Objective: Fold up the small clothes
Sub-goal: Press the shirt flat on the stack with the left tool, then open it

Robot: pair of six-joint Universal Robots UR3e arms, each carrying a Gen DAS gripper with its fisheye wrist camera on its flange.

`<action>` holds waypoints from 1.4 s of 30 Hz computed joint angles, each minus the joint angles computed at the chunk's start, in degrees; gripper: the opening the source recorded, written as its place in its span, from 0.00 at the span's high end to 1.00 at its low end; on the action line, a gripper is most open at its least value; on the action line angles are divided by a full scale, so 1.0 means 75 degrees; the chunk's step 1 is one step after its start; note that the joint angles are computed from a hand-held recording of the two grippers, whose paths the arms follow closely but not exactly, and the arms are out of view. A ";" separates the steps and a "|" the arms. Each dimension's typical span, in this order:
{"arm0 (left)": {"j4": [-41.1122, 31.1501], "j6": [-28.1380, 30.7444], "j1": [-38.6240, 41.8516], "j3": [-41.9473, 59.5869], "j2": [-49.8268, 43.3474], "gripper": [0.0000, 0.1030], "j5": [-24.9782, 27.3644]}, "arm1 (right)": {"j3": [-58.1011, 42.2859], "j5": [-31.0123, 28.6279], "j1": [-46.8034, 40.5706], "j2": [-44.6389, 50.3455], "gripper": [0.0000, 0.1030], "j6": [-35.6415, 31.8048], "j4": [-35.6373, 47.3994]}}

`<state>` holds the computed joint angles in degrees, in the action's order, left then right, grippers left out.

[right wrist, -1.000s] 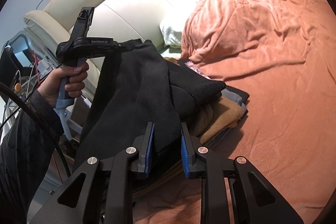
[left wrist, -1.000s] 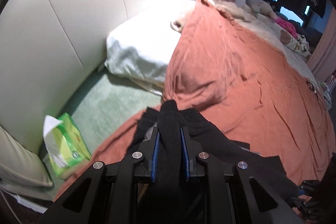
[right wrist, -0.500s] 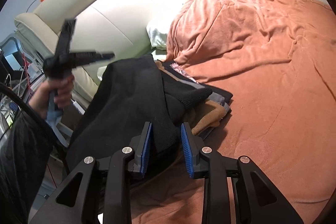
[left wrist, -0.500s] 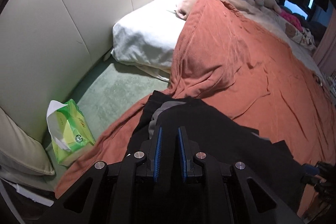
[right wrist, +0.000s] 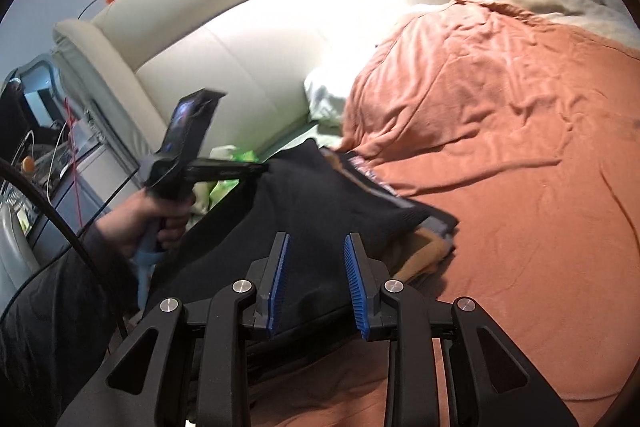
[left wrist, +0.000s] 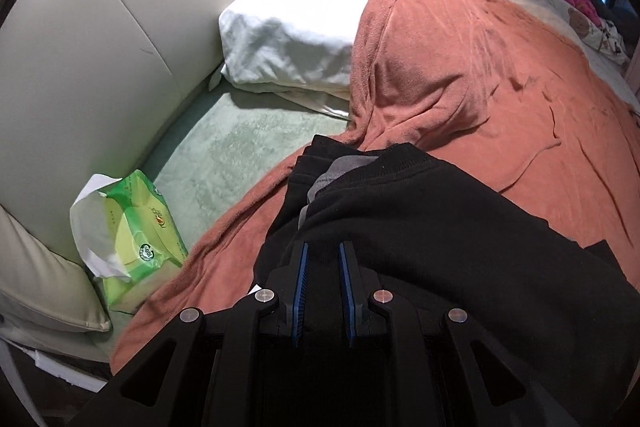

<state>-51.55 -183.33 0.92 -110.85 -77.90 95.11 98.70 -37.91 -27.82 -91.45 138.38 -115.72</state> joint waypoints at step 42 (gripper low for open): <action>-0.2565 -0.5942 -0.4960 -0.1379 0.3457 0.66 0.2582 | 0.0281 -0.0875 0.0905 -0.0655 0.57 -0.1833 0.1505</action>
